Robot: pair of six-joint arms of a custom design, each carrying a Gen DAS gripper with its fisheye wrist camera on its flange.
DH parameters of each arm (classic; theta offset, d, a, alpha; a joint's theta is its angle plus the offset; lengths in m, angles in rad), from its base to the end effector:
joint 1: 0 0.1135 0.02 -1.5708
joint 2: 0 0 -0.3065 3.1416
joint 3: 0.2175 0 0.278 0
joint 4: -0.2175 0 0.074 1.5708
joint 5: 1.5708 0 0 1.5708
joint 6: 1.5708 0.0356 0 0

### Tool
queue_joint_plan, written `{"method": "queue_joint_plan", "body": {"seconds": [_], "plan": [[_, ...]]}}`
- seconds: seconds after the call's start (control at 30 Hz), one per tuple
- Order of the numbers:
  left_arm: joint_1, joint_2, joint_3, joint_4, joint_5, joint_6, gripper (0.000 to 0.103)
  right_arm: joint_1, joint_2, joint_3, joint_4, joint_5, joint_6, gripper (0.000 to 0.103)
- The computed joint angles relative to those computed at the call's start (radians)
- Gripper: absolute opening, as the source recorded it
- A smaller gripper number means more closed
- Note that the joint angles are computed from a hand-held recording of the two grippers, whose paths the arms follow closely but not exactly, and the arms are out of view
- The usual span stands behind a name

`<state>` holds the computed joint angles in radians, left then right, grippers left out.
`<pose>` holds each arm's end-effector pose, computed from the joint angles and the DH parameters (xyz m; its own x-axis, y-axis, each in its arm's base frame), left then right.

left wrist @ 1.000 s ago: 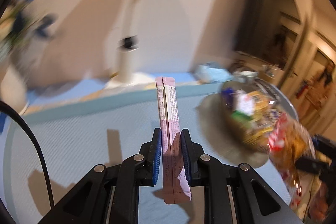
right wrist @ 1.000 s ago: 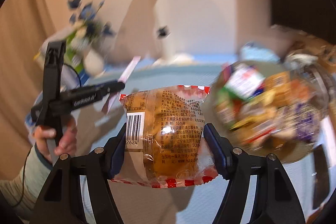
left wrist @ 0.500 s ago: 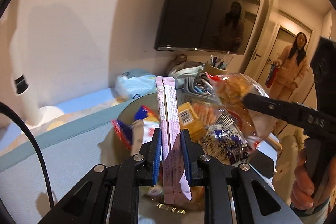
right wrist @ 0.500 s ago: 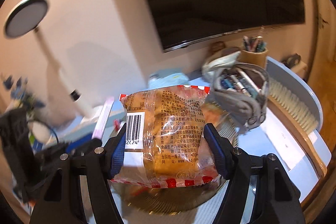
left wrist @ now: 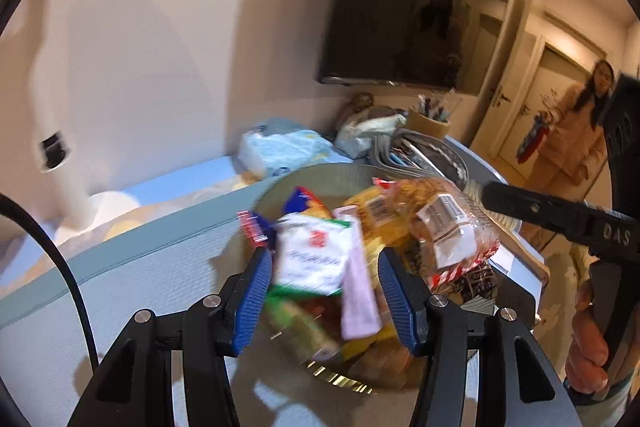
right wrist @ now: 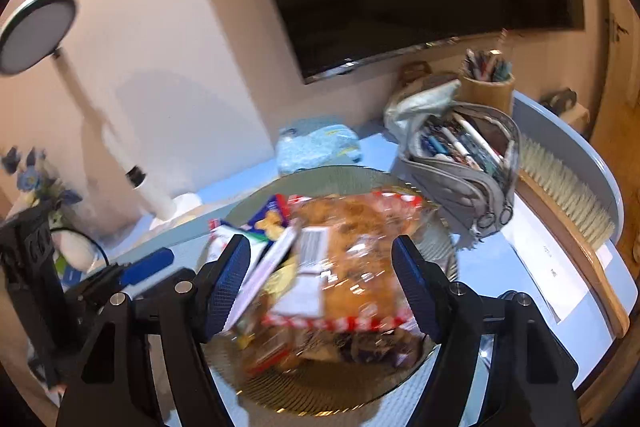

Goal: Organize snacks
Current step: 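Carry both snacks over the amber bowl and open both tools, then withdraw both open tools back over the empty mat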

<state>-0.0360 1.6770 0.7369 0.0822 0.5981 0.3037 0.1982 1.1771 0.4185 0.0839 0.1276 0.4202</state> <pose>0.3277 -0.0319 0.1562 -0.6024 0.2690 -0.7515 0.6057 0.7673 -0.2109 0.2225 0.0401 0.1851 -0.5991 0.2924 -0.7454 0.1605 0.9559 0.2460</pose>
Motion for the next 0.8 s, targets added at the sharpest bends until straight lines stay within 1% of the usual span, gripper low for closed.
{"method": "queue_joint_plan", "body": {"seconds": [0.07,0.1,0.13,0.2,0.3,0.33,0.4,0.47,0.57,0.67,0.8], "plan": [[0.062,-0.018,-0.01,-0.011,0.015,0.019,0.053,0.129,-0.01,0.027,-0.048,0.103,-0.002,0.073],[0.118,-0.035,-0.022,-0.021,0.024,0.041,0.053,0.191,-0.002,0.043,-0.064,0.151,-0.002,0.073],[0.16,-0.047,-0.035,-0.021,0.032,0.055,0.053,0.235,0.004,0.055,-0.073,0.182,-0.001,0.073],[0.279,-0.05,-0.055,-0.034,0.062,0.11,0.053,0.373,0.034,0.087,-0.083,0.254,0.01,0.073],[0.441,-0.022,-0.072,-0.029,0.068,0.181,0.053,0.519,0.118,0.128,-0.068,0.292,0.033,0.075],[0.497,-0.005,-0.074,-0.015,0.061,0.197,0.053,0.576,0.177,0.149,-0.044,0.3,0.045,0.075],[0.623,0.038,-0.066,-0.001,0.058,0.235,0.053,0.643,0.276,0.177,0.007,0.296,0.055,0.076],[0.706,0.079,-0.051,0.005,0.053,0.259,0.053,0.708,0.419,0.218,0.082,0.283,0.07,0.076],[0.814,0.173,-0.021,0.031,0.031,0.299,0.053,0.755,0.633,0.29,0.184,0.214,0.087,0.076],[0.868,0.265,0.001,0.062,0.001,0.333,0.053,0.766,0.793,0.367,0.237,0.179,0.078,0.076],[0.87,0.355,0.032,0.067,-0.044,0.342,0.053,0.753,0.914,0.444,0.216,0.183,0.055,0.076]]}}
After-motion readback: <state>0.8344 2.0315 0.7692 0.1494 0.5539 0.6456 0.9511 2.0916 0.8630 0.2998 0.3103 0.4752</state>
